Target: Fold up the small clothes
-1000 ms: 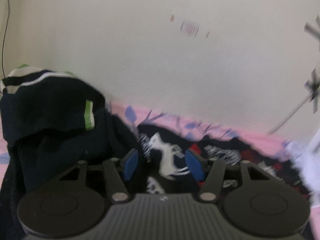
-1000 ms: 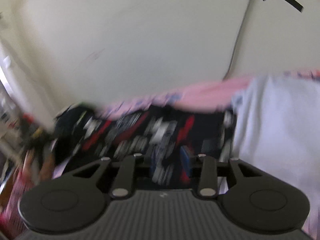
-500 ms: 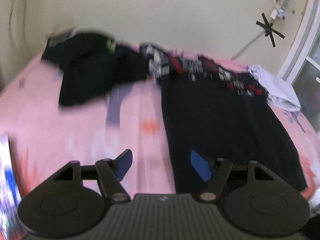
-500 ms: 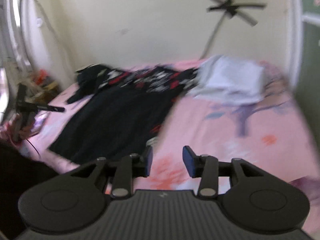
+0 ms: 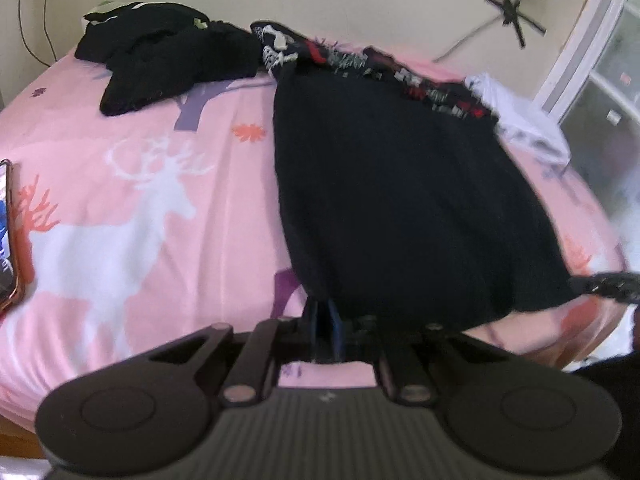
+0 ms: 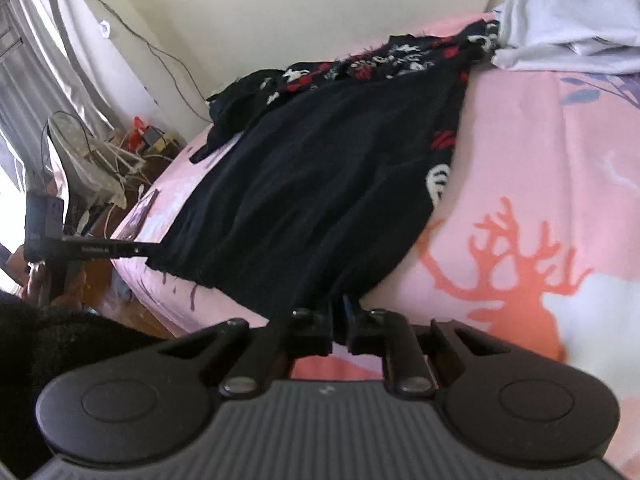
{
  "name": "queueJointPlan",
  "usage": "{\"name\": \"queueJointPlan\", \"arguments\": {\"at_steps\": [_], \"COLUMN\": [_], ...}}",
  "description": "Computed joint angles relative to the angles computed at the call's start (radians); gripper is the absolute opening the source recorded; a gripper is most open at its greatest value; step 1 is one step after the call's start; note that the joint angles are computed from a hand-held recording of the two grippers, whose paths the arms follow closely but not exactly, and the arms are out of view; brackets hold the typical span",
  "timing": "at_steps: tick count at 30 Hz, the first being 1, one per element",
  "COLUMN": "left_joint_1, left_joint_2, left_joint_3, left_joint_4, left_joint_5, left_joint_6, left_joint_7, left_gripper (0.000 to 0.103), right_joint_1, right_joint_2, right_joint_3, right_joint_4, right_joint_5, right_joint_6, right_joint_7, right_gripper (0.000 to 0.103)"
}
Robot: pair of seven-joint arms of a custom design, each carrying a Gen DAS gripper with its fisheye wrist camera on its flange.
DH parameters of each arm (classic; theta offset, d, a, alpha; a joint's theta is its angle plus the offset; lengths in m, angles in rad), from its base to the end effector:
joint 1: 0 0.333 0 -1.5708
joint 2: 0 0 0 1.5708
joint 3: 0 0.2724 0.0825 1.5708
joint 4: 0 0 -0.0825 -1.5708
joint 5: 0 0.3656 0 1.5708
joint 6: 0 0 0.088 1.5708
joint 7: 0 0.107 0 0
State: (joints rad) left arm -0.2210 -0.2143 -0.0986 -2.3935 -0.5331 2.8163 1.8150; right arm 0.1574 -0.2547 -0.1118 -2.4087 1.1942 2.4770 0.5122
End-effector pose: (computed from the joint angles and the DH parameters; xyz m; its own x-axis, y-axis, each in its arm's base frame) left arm 0.4826 -0.1345 0.4362 -0.1983 -0.9431 0.2668 -0.8161 0.0081 -0.5779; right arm 0.4779 0.0183 0.4088 0.3752 -0.7874 -0.4892 -0.7796 0.0175 -0.6261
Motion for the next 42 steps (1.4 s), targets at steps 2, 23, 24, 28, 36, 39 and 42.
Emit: {"name": "queueJointPlan", "arguments": {"at_steps": [2, 23, 24, 28, 36, 39, 42], "left_joint_1": [-0.029, -0.034, -0.016, 0.024, 0.11, 0.142, 0.117], "left_joint_2": [-0.008, 0.657, 0.663, 0.71, 0.591, 0.622, 0.666], "left_joint_3": [0.04, 0.13, 0.105, 0.052, -0.03, -0.062, -0.042], "left_joint_4": [0.018, 0.854, 0.855, 0.921, 0.788, 0.893, 1.018], "left_joint_5": [-0.108, 0.124, 0.123, 0.232, 0.283, 0.314, 0.435], "left_joint_6": [0.002, -0.043, -0.063, -0.204, -0.298, -0.36, -0.303], "left_joint_7": [0.073, -0.256, -0.246, -0.294, -0.264, -0.256, -0.273], "left_gripper": [0.007, 0.062, 0.062, 0.007, 0.011, 0.016, 0.039], "right_joint_1": [0.051, -0.09, -0.079, -0.031, -0.059, -0.061, -0.082], "right_joint_2": [-0.011, 0.511, 0.503, 0.494, 0.437, 0.467, 0.504], "right_joint_3": [-0.054, 0.12, 0.111, 0.072, 0.046, 0.046, 0.053], "right_joint_4": [0.011, 0.623, 0.597, 0.55, 0.519, 0.586, 0.706], "right_joint_5": [0.068, 0.092, 0.082, 0.053, -0.27, -0.355, -0.256], "right_joint_6": [0.011, 0.313, 0.305, 0.242, 0.116, 0.119, 0.162], "right_joint_7": [-0.038, 0.095, 0.101, 0.123, 0.283, 0.305, 0.207], "right_gripper": [0.007, 0.053, 0.053, 0.007, 0.003, 0.025, 0.034]}}
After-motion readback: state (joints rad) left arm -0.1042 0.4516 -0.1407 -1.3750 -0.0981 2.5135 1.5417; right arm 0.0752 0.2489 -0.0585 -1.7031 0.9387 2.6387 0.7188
